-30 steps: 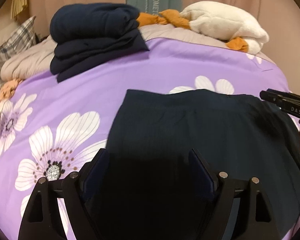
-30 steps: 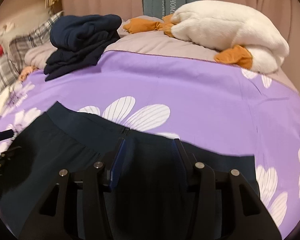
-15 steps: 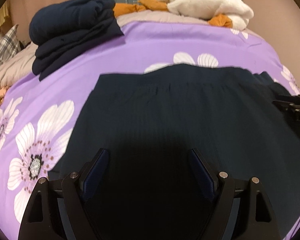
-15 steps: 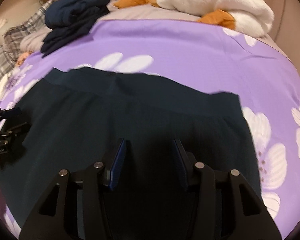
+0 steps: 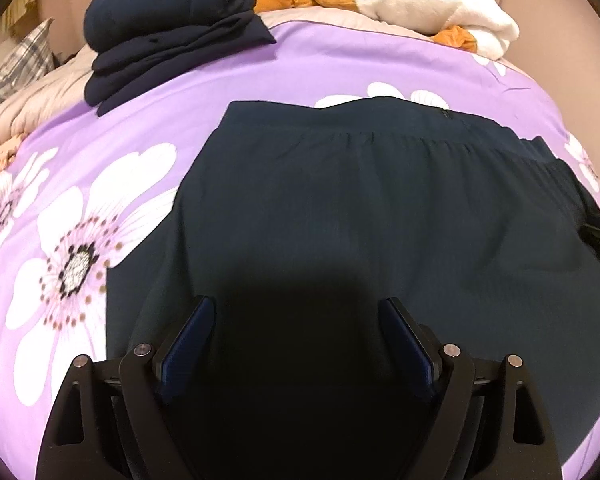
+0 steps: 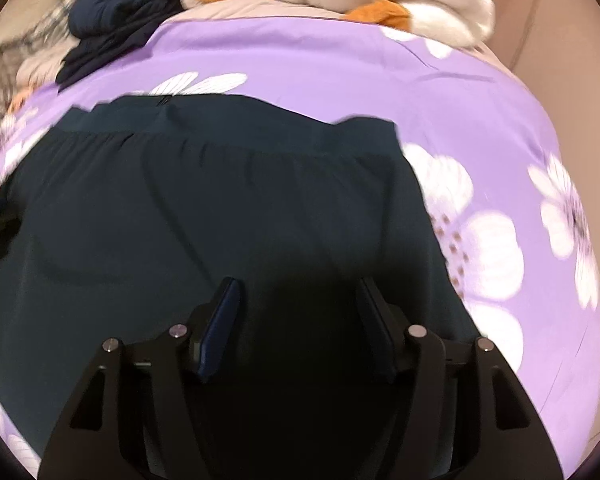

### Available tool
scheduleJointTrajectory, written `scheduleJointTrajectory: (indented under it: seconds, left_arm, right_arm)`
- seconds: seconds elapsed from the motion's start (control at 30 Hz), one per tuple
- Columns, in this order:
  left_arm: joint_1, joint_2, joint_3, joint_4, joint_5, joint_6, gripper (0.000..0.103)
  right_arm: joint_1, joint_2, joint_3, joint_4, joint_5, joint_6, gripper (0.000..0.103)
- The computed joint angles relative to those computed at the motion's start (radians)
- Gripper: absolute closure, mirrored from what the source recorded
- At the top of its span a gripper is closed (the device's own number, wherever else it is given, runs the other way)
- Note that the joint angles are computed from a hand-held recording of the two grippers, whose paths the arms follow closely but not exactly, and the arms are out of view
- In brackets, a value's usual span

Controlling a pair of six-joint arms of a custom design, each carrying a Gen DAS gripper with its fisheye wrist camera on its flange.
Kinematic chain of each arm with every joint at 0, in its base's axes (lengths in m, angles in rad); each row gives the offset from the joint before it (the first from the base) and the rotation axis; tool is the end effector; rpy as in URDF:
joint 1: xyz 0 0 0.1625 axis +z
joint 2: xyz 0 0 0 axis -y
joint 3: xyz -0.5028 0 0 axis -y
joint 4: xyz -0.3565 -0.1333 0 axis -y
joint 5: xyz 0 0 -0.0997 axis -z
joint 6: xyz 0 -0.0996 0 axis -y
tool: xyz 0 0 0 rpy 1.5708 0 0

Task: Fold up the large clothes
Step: 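Slide both open grippers along the folded navy jacket to smooth it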

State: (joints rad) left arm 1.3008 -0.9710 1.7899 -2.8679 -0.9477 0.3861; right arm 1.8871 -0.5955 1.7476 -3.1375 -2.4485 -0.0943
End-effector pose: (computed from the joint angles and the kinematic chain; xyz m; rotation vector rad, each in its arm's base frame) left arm 0.0103 -0.6805 0.2912 0.6054 2.3737 -0.5487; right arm 0.2648 -0.6268 0.1007 0.2411 -2.2468 0.5870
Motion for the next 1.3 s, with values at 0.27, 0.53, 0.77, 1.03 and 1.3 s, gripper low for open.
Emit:
scheduleJointTrajectory:
  seconds: [0.27,0.53,0.77,1.03,1.3]
  left_arm:
    - [-0.004,-0.035,0.031,0.023,0.018,-0.050,0.018]
    - [0.001,-0.074,0.050,0.062,0.016,-0.110,0.018]
    - [0.005,-0.115,0.066,0.112,0.000,-0.195,0.018]
    - [-0.001,-0.134,0.089,0.116,0.008,-0.239,0.018]
    - [-0.002,-0.143,0.085,0.142,0.033,-0.275,0.018]
  right_arm:
    - [-0.011,-0.064,0.124,-0.081,0.033,0.106,0.042]
    - [-0.009,-0.096,0.204,-0.140,0.045,0.159,0.042]
    - [-0.004,-0.110,0.222,-0.130,0.048,0.200,0.042]
    - [0.005,-0.129,0.267,-0.146,0.048,0.245,0.042]
    - [-0.014,-0.168,0.330,-0.159,0.072,0.349,0.035]
